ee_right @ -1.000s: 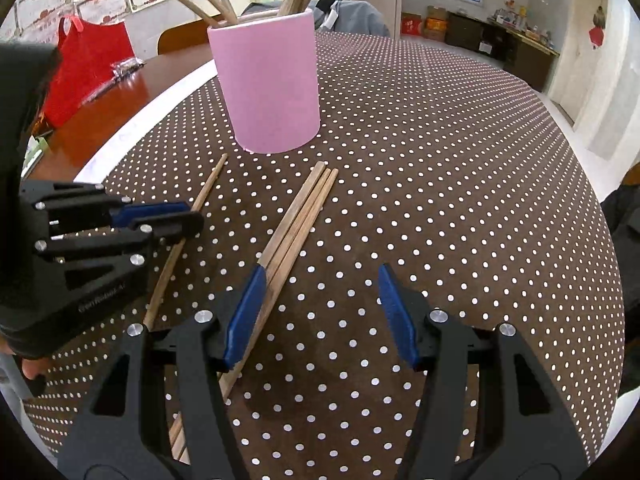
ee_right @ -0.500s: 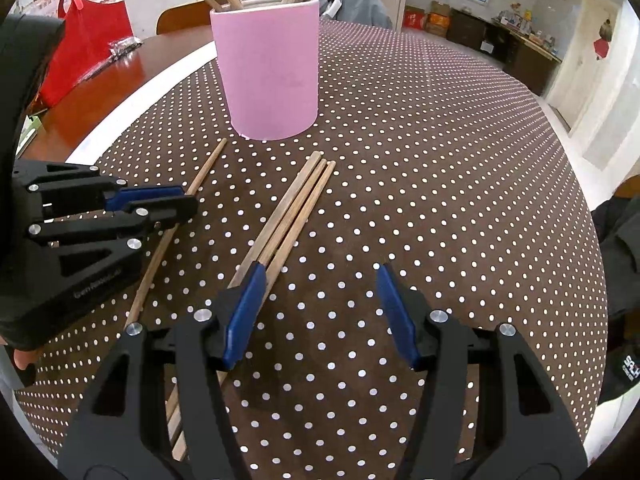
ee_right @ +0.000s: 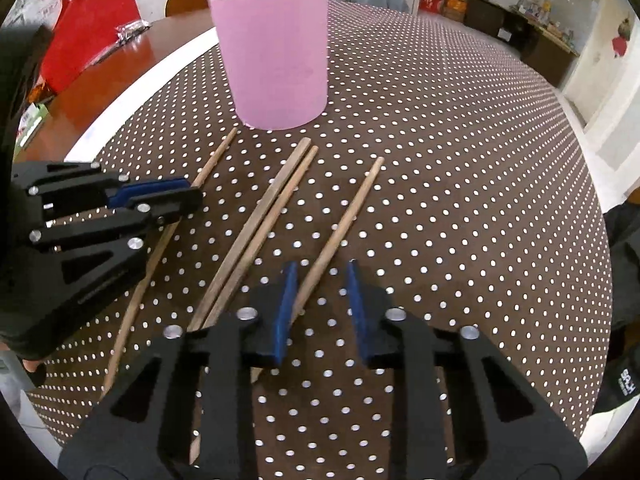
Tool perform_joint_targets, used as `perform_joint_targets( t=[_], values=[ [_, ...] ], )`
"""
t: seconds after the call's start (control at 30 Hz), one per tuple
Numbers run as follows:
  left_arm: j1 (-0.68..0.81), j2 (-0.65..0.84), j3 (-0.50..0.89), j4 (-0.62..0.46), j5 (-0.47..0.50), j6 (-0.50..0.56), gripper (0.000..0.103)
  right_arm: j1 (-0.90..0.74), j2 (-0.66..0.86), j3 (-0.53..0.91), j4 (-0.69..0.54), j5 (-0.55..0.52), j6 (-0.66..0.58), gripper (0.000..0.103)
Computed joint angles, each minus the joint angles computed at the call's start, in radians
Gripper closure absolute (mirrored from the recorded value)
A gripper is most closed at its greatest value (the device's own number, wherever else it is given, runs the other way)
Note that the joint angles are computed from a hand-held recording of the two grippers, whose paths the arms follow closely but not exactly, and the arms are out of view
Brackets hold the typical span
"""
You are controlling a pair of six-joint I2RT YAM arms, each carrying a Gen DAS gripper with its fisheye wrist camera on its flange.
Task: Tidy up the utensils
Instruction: 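Grasp a stick with the left tool and lift while the right tool grasps and lifts one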
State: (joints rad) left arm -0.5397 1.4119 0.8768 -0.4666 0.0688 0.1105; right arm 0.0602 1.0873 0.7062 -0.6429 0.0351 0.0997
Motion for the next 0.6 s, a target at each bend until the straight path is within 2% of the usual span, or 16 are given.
perform_joint_targets(
  t=[0.03, 0.17, 0.23, 0.37, 0.5, 0.6],
  values=[
    [0.0, -0.003, -0.004, 0.004, 0.005, -0.005, 0.096, -0.023, 0.0, 0.001, -0.002, -0.022, -0.01, 0.087],
    [0.002, -0.027, -0.025, 0.024, 0.015, -0.013, 0.097, -0.113, -0.006, 0.008, -0.017, -0.126, -0.041, 0.09],
    [0.003, -0.049, -0.035, 0.032, 0.02, -0.016, 0.097, -0.153, -0.01, -0.002, -0.002, -0.175, -0.052, 0.097],
    [0.005, -0.113, -0.052, 0.031, 0.037, -0.013, 0.097, -0.237, -0.035, -0.02, 0.016, -0.277, -0.082, 0.097],
    [-0.005, -0.188, -0.06, 0.022, 0.057, -0.009, 0.097, -0.292, -0.086, -0.026, 0.003, -0.335, -0.111, 0.097],
    [-0.01, -0.252, -0.069, 0.015, 0.085, -0.007, 0.097, -0.278, -0.162, -0.027, -0.014, -0.354, -0.08, 0.097]
  ],
)
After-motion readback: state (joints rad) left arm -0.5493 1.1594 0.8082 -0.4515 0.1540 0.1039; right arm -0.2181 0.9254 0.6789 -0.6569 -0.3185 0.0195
